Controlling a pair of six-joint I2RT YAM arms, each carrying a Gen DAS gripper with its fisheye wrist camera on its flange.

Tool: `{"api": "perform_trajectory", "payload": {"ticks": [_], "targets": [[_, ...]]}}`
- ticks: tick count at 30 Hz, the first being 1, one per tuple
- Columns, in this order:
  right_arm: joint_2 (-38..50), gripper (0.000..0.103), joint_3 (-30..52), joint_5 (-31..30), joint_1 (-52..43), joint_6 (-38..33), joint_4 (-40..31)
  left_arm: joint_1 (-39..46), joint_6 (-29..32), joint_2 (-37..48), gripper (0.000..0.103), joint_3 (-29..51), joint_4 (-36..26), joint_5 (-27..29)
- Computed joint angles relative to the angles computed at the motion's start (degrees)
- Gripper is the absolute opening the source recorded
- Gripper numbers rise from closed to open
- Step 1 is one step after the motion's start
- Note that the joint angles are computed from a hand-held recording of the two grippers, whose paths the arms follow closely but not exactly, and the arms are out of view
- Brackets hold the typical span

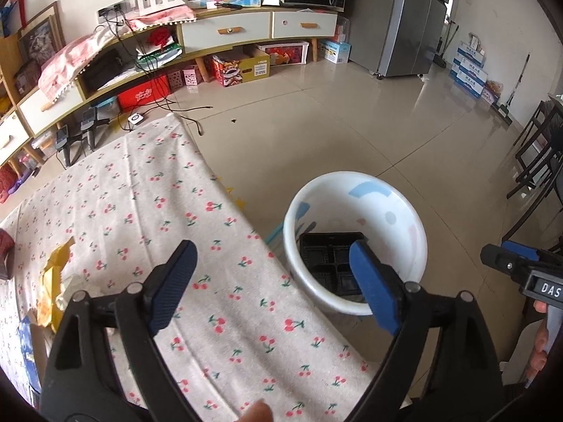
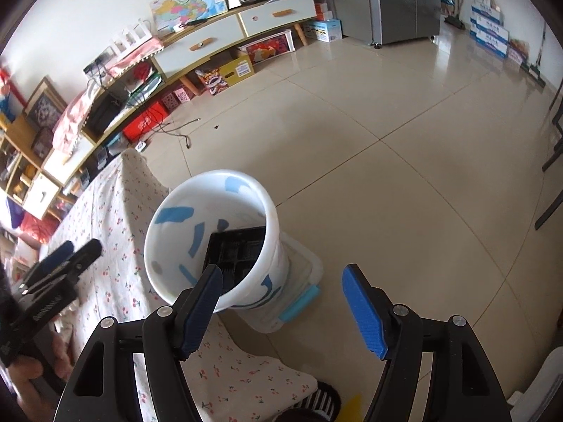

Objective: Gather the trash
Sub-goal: 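Open the left gripper to drop the black tray into the bin, then grasp the blue biscuit box on the table with the left gripper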

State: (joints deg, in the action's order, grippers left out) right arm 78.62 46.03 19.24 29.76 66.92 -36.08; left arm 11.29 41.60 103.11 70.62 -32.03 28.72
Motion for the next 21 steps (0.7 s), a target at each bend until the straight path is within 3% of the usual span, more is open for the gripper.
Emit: {"api": "perform_trajectory", "payload": {"ticks": [7,14,21], "targets": [[6.06,0.083,8.06,4.16,5.26,2.19,-6.37,6.55,3.57,1.71,0.094,4.57,-5.68,1.43],[10.53,0.083,15.83,7.14,9.72,1.68,-9.71,14.27,9.12,4.83,0.101,10.88,-11.22,2.17],[16.59,0.084,24.42,8.62,12.86,-0.22,-11.45,21.55,14.65,11.38,0.101,20.91,-18.36,1.16]]}}
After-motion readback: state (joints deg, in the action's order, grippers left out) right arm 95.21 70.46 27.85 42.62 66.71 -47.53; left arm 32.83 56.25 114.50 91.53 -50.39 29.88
